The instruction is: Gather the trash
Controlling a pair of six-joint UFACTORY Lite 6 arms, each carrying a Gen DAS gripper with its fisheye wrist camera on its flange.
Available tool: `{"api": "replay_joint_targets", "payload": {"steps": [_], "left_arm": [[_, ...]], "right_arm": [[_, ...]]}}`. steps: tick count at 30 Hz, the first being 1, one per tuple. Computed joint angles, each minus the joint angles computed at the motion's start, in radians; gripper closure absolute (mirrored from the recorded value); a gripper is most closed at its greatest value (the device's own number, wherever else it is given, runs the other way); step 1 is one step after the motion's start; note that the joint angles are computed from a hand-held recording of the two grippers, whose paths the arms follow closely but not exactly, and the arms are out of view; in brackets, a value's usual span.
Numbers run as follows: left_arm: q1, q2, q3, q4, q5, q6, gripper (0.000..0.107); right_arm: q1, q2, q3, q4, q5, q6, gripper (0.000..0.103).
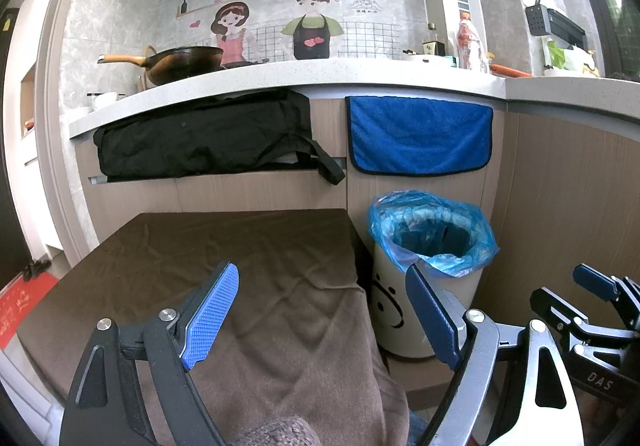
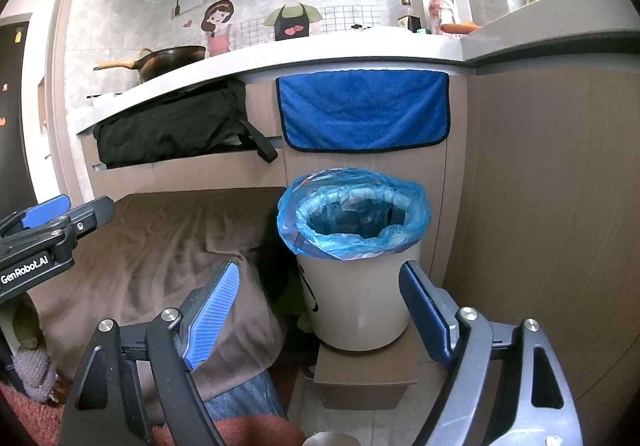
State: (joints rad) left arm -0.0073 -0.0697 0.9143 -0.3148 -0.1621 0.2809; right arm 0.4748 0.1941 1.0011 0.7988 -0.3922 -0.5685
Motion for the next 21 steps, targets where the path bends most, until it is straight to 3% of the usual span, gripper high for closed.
{"api": "replay_joint_targets", "payload": {"steps": [21], "left_arm": [[-0.016,0.007,0.01,-0.095,-0.007,0.086,0.021]], "right_arm": [[0.007,-0.007,0.011,0.053,0.0,-0.053,0.023]]}}
